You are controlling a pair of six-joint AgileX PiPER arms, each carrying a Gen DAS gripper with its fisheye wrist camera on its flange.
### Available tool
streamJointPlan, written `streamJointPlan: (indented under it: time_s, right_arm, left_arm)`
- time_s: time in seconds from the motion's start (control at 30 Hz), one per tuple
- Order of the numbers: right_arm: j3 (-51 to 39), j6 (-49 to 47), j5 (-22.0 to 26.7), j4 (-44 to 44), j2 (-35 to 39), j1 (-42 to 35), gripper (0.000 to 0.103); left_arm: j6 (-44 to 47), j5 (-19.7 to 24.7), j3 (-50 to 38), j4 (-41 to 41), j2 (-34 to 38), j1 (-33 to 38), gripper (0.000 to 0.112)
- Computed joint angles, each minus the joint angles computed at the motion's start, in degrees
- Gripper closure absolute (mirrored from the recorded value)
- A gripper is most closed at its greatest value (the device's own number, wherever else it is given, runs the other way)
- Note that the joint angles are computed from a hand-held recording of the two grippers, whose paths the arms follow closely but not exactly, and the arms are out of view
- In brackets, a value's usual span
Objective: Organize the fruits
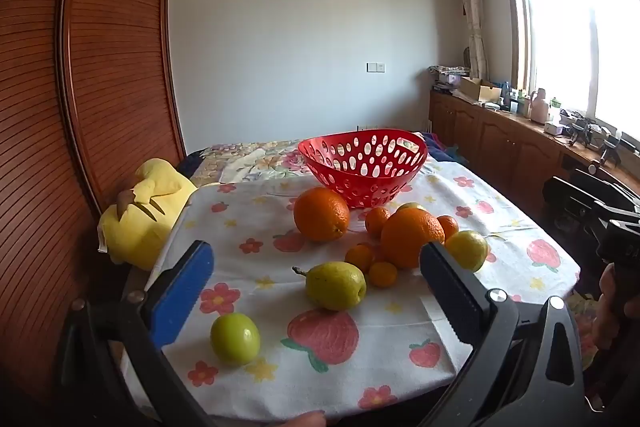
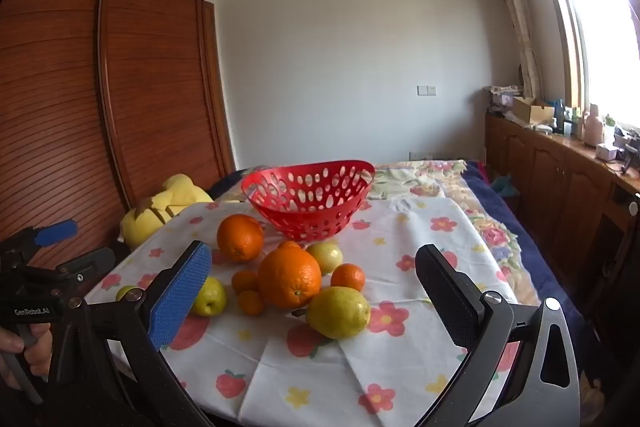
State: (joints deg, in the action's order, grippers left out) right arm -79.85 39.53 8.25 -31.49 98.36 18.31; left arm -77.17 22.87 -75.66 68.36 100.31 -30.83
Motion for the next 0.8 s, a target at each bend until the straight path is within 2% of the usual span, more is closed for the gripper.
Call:
streamJointPlan:
  time_s: [0.43,0.53,0.63,0.8]
  right_arm:
    - [-0.1,8.3,0.1,-8.7,0.3,0.6,0.000]
    - [-0.2,9.0,0.1,-9.4,0.4,0.8,0.000]
    - [0.1,5.5,-0.3,-6.0,0.2,0.2,0.000]
    - [-0.2,8.5,0.8,-8.9,0.1,0.9,0.000]
  left_arm:
    - [-1.3,-0.3,0.3,1.4,0.0,0.1,0.009]
    - [-1.2,-0.4,0.3,1.4,0.0,0.1,0.009]
    - [-0.2,-0.2,0.1,0.5,-0.3,0.1,0.009]
    - [-1.1,0.0,0.4,1.5,-0.5,0.1,0.009]
